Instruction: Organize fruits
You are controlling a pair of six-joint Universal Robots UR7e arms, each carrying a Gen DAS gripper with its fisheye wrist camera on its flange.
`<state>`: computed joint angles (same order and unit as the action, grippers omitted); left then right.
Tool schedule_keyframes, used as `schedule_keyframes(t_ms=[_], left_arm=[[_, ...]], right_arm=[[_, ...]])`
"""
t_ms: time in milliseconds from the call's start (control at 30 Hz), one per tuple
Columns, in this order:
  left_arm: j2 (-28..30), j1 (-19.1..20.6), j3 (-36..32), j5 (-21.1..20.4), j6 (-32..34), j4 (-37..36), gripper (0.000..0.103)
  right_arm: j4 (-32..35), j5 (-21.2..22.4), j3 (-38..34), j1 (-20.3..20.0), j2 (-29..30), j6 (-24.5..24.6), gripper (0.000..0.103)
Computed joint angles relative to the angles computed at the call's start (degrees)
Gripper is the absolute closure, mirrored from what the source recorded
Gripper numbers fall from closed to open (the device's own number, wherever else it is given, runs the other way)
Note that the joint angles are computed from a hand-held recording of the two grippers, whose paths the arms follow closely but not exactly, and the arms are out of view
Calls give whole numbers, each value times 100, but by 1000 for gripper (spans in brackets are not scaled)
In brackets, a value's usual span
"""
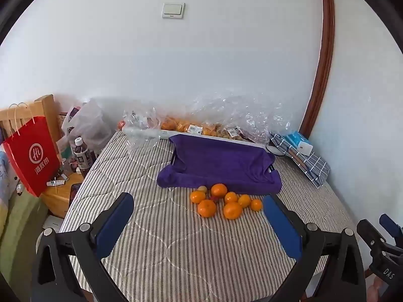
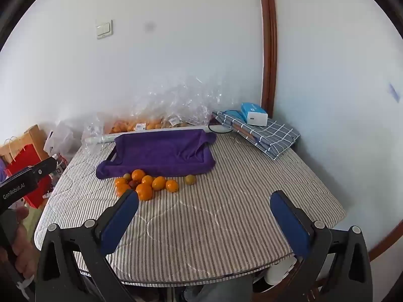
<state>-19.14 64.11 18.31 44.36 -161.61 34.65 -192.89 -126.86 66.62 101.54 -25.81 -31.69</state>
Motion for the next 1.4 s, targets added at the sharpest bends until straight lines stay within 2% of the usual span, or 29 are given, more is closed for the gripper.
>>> schedule_keyframes(t_ms=[100,167,200,300,667,800,900,1400], left_arm=[[204,-87,-314,-48,139,144,0],[-43,-79,110,13,116,-119,0],[-58,-73,117,40,140,-137,0],[-443,-72,873,117,184,-576,0],[-221,-63,377,17,-8,-131,0],[-207,-47,403,16,-6,-182,0],[-26,-45,59,-9,-52,71,0],[-256,-8,574,9,110,-349,0]], right_arm=[[108,-62,-15,29,-19,-16,0],[123,-106,8,38,-28,-32,0],[125,-132,26,44,-31,-35,0],[-1,-151,144,77,-5,70,0],[84,-159,129,60,-23,138,0],[78,-154,106,69,-9,137,0],[74,-169,92,73,-1,154,0],[112,-214,32,67,16,325,0]])
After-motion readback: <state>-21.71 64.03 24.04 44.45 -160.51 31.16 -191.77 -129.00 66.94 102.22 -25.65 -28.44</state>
